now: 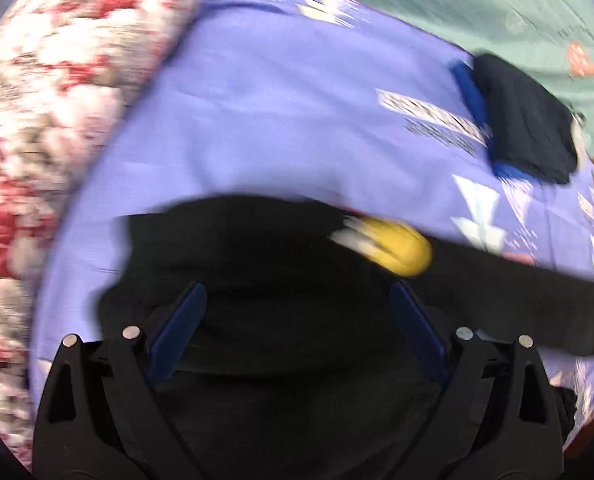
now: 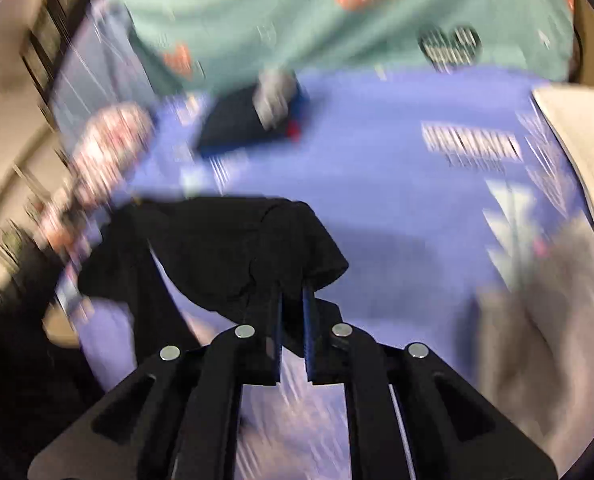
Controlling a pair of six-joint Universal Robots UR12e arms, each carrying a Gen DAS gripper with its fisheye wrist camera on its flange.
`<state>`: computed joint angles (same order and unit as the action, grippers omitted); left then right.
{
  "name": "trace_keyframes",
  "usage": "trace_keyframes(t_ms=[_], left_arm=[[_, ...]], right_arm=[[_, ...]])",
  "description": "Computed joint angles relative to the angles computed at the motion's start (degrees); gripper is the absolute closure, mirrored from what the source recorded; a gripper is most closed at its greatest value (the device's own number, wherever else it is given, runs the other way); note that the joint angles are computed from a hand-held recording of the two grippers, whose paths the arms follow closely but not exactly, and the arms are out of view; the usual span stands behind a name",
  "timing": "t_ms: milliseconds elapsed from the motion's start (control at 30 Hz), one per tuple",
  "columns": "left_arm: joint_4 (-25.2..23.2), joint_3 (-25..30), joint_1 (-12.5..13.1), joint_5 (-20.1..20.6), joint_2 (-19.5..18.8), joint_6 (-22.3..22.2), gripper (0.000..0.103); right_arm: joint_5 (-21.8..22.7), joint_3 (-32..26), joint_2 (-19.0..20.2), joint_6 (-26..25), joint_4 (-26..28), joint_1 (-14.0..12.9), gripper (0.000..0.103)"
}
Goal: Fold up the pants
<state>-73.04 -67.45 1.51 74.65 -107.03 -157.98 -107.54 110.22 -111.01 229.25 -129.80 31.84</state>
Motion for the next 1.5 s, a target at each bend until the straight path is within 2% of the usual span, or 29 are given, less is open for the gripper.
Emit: trace_keyframes(t_ms=[33,67,133,200,267,400,467,533,633,667,733,767,833,867,967,1067,1100,1167,1233,1300,1333,1367,1400,1467,1500], left_arm=[[1.0,0.8,0.5,1.8,-0.4,-1.3,0.008],[1.3,1.9,0.8,3.2,-1.1,-2.5,0.009],[1.0,4.7,1.6,6.4,-2.9,-4.7,0.009],[0.1,6.9,2.2,9.3,-4.7,-7.0,0.009],[-0.7,8.0,2.6,10.4,-5.8,-8.2,0.009],[-2.6,9.8,2.0,9.6,-7.9,-7.1,0.009],[-2.6,10.1,1.0,10.0,-8.7,-5.3,0.009],[-1.8,9.5,-0.2,11.1,-9.1,-3.3,0.009],[-2.4,8.8,-1.4,12.7,-9.6,-1.2,0.012],[-1.4,8.0,-1.3,12.0,-9.2,-1.1,0.015],[-2.0,8.0,-1.1,9.8,-9.0,0.1,0.034],[-2.4,8.1,-1.2,9.9,-8.9,0.6,0.037],[-2.7,8.0,-1.6,10.7,-8.6,2.4,0.053],[-2.6,7.7,-1.8,11.3,-8.3,3.5,0.055],[-1.2,6.6,-2.4,12.4,-7.8,4.5,0.055],[1.1,5.3,-2.3,12.6,-7.5,2.6,0.032],[1.1,5.4,-2.3,12.7,-7.7,2.0,0.017],[0.1,5.8,-2.1,11.2,-8.2,-0.2,0.018],[0.0,5.3,-2.0,8.9,-7.6,1.3,0.042],[0.5,4.7,-2.4,9.2,-7.0,3.5,0.060],[0.7,4.8,-2.5,9.5,-7.1,3.8,0.062],[0.8,4.5,-2.6,9.4,-6.8,4.0,0.063],[1.0,4.1,-2.5,8.8,-6.4,4.2,0.065],[2.4,2.9,-1.9,7.2,-5.2,3.2,0.066],[2.8,2.1,-0.9,6.0,-4.2,2.9,0.066]], right_arm=[[1.4,0.5,-0.6,2.5,4.2,0.4,0.095],[2.0,0.9,-0.8,3.7,6.0,0.5,0.095],[3.4,1.8,-0.7,6.1,9.1,0.9,0.095],[4.2,1.5,1.2,6.5,11.5,0.9,0.095],[5.4,2.2,1.8,6.8,12.5,0.4,0.095],[5.0,3.6,1.7,8.7,10.6,-0.5,0.090],[3.4,3.6,1.4,10.2,10.5,-0.4,0.072],[0.5,3.3,1.1,11.8,11.2,0.3,0.061],[-2.0,3.6,-0.1,14.5,10.9,0.7,0.057],[-2.4,3.7,-0.4,15.3,10.8,0.7,0.057],[-2.6,3.5,-0.6,15.7,11.7,0.6,0.057],[-2.6,3.4,-0.5,15.5,11.9,0.5,0.057],[-2.3,3.1,0.1,15.2,11.5,0.3,0.057],[-2.4,3.1,0.2,14.8,10.7,0.3,0.057],[-2.1,3.7,0.5,14.0,7.3,0.0,0.054],[-1.0,4.2,0.8,13.8,5.2,-0.8,0.052],[0.3,4.8,0.7,13.7,3.6,-1.4,0.052],[2.6,5.5,0.7,13.8,1.6,-2.3,0.048],[5.9,6.4,0.5,14.5,0.0,-3.7,0.045],[7.5,6.0,1.1,14.6,1.7,-4.3,0.045],[8.5,5.7,1.5,14.3,2.6,-4.6,0.046],[9.8,5.7,1.9,13.5,2.1,-4.8,0.075],[11.3,5.2,2.9,11.1,1.9,-4.6,0.087],[8.4,2.7,4.8,7.7,4.6,-3.0,0.088],[5.8,2.0,5.2,7.1,4.1,-2.2,0.088]])
